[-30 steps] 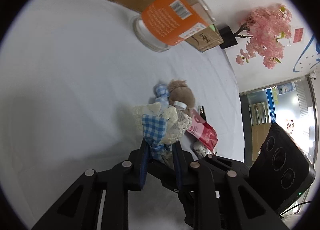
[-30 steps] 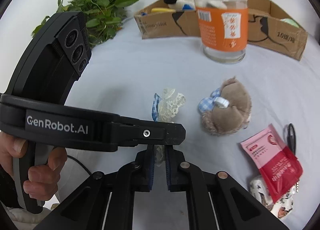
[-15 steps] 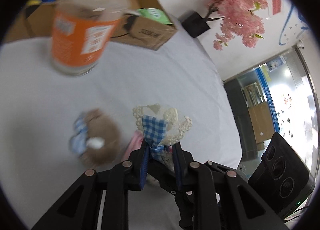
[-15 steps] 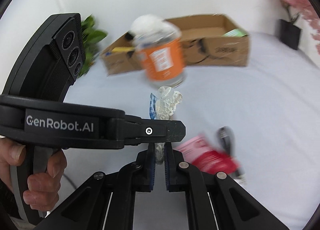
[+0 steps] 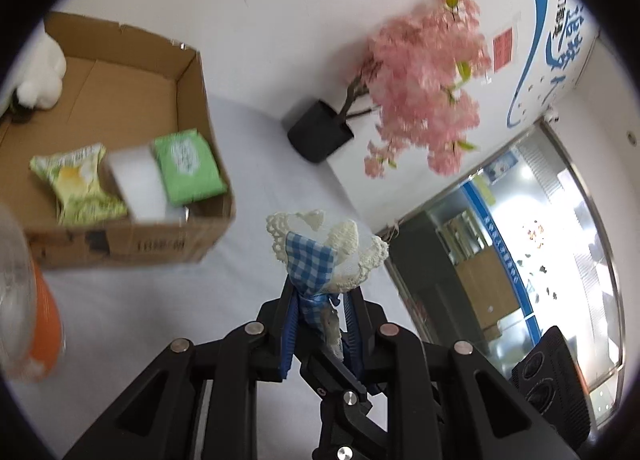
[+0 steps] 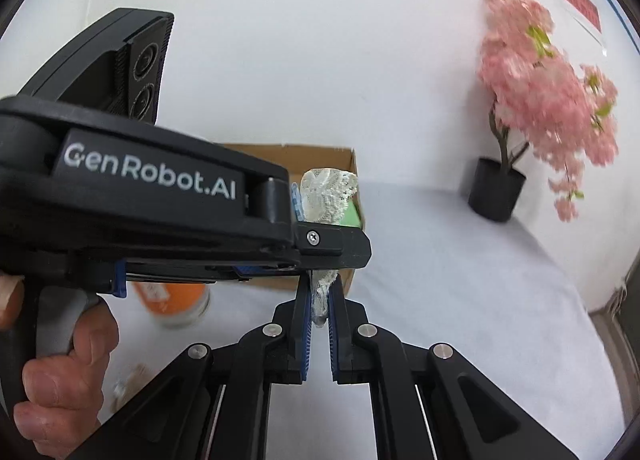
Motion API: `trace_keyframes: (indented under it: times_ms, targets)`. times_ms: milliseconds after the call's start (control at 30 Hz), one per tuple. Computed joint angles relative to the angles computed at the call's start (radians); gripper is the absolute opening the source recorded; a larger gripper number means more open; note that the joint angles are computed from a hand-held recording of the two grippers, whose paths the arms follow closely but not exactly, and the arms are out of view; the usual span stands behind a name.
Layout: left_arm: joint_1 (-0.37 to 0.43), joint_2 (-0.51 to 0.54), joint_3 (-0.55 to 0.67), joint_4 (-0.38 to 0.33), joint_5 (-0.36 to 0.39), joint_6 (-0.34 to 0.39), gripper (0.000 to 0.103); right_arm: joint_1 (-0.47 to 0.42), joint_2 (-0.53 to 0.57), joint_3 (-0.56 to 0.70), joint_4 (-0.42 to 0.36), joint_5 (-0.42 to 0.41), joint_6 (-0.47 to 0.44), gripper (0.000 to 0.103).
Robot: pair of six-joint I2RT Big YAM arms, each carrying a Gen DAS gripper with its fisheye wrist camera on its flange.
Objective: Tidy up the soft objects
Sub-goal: 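Carry the gingham bow into the box and open both grippers, then move both grippers toward the brown plush toy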
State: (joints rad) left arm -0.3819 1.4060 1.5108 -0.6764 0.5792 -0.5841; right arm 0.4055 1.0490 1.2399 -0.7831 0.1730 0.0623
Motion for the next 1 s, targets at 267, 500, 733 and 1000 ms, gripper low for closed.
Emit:
trace_keyframes:
  times_ms: [267,500,733,1000]
  targets:
    - [0.079,0.145,0.211,-0.12,-0.068,-0.05,0.02,-0.074,0.284,0.251,0.034,-0.215,-0.022,0.005]
    - [0.119,0.283,0.383,-0.338,-0.114,-0.012,0.02,-0.126,0.518,0.451,-0.103,-0.399,0.056,0.005]
    - [0.14,0.266,0.383,-0.365,-0.099,0.012,0.066,-0.121,0.565,0.488,-0.144,-0.375,0.083,0.02]
    - [0.133,0.155,0.355,-0.371,-0.194,0.184,0.069,-0.095,0.416,0.362,-0.029,-0.302,0.085,0.092]
